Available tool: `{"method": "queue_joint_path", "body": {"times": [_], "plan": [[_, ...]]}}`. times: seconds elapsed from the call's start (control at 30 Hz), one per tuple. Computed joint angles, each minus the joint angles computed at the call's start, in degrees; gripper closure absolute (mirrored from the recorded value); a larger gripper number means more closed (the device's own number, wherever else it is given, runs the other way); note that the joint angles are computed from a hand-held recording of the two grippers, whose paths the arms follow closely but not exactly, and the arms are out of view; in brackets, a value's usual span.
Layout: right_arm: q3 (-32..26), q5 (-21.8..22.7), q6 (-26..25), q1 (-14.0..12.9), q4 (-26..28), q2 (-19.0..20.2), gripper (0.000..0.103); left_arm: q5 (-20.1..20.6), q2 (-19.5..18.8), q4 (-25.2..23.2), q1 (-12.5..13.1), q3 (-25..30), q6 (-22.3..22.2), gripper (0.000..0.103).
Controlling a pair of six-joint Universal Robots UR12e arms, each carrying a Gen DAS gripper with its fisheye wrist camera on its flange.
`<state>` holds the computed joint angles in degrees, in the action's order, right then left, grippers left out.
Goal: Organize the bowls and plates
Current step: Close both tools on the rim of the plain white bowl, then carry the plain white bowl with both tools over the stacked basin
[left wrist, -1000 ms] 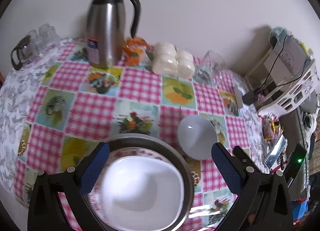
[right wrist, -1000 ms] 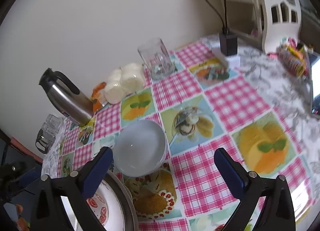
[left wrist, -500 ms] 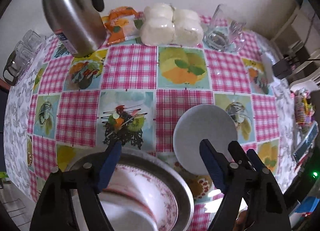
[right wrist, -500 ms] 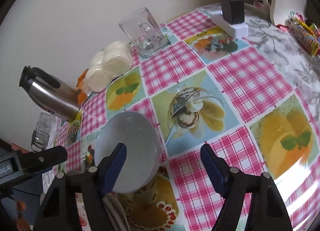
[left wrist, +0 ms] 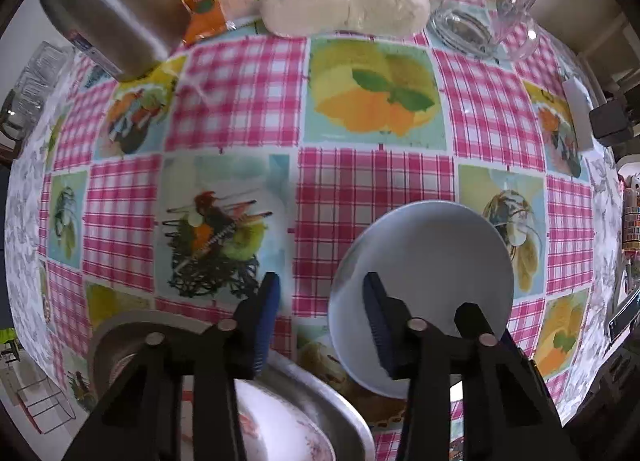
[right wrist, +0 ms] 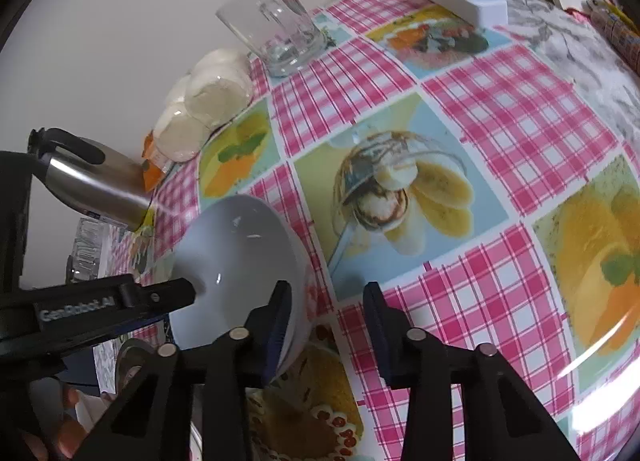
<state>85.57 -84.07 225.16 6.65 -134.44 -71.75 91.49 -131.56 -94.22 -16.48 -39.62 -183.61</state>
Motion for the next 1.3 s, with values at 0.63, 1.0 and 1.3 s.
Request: {"method": "queue_joint_path", "body": {"times": [0.63,1.0,1.3], "plan": [[2.31,4.15,1.60,-1.32,-2.33,-0.95,0.079,-2.54,1.20,3.08,-0.82,-4.25,1.03,0.082],[1.11,0.86,-0.99,-0.53,1.20,-1.95,0.082,-7.90,3.05,5.59,-0.47,-6.91,2.40,0.084],[0.68,-2.15,-2.66,0.31,0.49,-3.66,0.082,-12.60,8.09,12.02,0.55,-12.31,3.91,0.084]]}}
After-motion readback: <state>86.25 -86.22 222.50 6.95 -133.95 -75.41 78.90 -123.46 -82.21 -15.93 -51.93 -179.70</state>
